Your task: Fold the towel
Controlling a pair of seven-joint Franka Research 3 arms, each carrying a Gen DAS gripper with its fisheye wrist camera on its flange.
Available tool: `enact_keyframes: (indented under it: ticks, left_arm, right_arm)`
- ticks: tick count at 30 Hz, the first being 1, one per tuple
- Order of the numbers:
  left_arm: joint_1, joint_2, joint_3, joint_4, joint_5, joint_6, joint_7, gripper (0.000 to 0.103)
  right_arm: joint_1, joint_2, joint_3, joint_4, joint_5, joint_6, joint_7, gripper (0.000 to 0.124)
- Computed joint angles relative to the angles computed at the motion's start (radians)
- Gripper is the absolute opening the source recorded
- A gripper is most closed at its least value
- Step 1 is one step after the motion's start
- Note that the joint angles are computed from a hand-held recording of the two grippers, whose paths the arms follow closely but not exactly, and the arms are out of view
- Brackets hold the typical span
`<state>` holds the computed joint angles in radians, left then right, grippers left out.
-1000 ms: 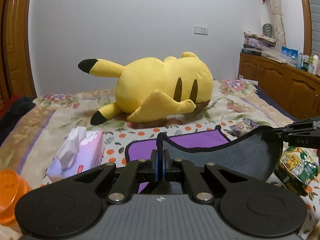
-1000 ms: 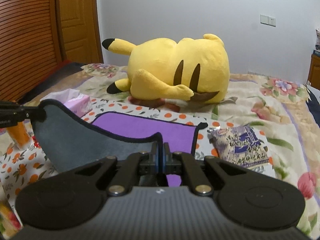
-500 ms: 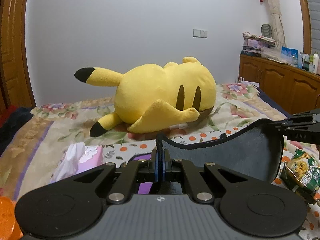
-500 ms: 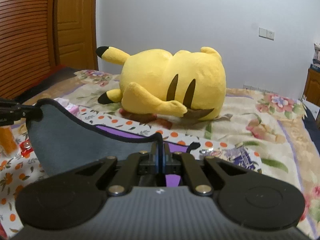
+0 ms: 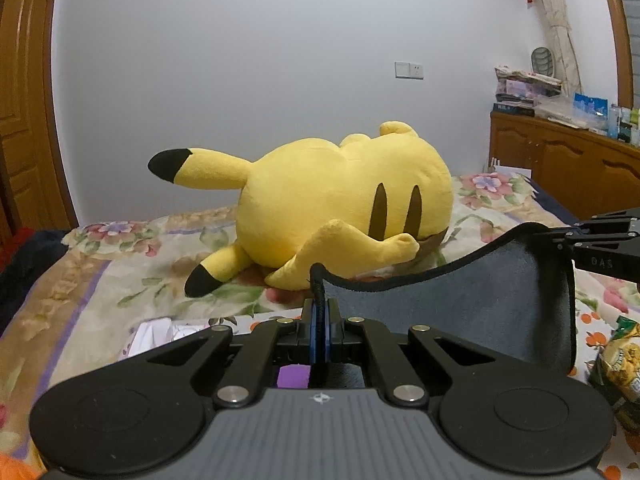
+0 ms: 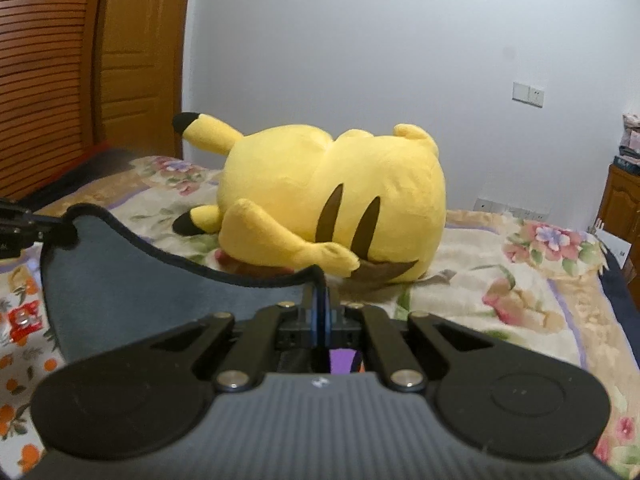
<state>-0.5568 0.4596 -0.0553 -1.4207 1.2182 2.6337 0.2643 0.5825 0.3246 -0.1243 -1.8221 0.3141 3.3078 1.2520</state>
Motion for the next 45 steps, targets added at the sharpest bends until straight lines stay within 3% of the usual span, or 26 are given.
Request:
enact_keyframes:
  ticks: [11,21,28,40,43,45]
  left_arm:
    - [-0.017,0.112,0.040,0.147,-0.041,-0.017,0.068,0.005]
    - [-0.017,0.211,0.070,0.250,-0.147,-0.050,0.171,0.005]
    - [-0.017,0.290,0.072,0.335,-0.252,-0.096,0.294,0.005]
    - [-0.029,0.323,0.096,0.354,-0.309,-0.105,0.342,0.005]
    - [-0.028,0.328,0.097,0.358,-0.329,-0.112,0.342,0.007]
    - [-0.027,0.327,0.096,0.356,-0.338,-0.115,0.343,0.014]
  right_arm:
    - [0.099,0.103,-0.138,0.109,-0.004,-0.032,0.042,0.003]
    - [0.105,0.190,-0.174,0.194,-0.049,-0.075,0.134,0.003]
    - [0.155,0.250,-0.262,0.260,-0.132,-0.208,0.260,0.003]
    - [0.111,0.271,-0.223,0.292,-0.287,-0.264,0.378,0.004]
    - [0.097,0.269,-0.207,0.290,-0.316,-0.263,0.414,0.006]
    - [0.087,0.264,-0.195,0.283,-0.341,-0.262,0.430,0.014]
